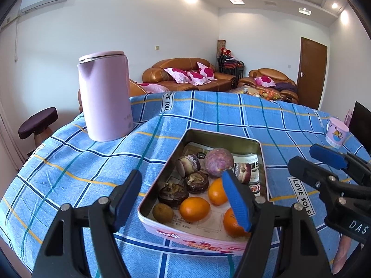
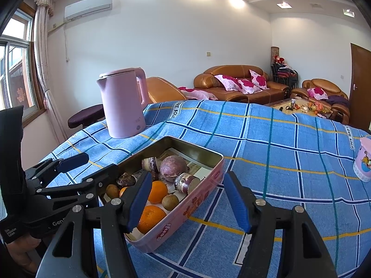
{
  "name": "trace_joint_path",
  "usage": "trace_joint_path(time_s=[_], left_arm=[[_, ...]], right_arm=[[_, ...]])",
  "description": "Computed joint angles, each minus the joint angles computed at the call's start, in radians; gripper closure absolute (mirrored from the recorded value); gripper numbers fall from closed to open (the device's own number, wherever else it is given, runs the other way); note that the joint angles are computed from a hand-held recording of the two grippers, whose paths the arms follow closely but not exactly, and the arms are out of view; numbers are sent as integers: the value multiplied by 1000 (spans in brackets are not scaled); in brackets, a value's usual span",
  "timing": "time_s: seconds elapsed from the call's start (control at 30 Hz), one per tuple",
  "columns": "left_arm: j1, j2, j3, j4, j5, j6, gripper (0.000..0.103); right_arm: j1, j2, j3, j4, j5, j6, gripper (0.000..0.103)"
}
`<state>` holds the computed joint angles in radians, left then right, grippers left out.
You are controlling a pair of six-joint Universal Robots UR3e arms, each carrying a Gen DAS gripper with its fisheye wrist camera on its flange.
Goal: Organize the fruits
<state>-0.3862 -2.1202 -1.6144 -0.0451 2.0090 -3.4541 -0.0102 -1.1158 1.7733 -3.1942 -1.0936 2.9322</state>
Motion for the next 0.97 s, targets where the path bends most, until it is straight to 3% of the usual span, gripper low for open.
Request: trace_joint_path(time_s=[0.37, 0.67, 0.97], left_arm=[[-18, 0, 10, 0, 14, 5, 27], [-38, -24, 44, -21, 68, -3, 10], [-59, -43, 56, -1, 101, 19, 8]], right_arm=[[-29, -12, 28, -23, 17, 4, 37], [-38, -14, 45, -30, 24, -6, 37], [-58, -18, 59, -29, 26, -12, 37]])
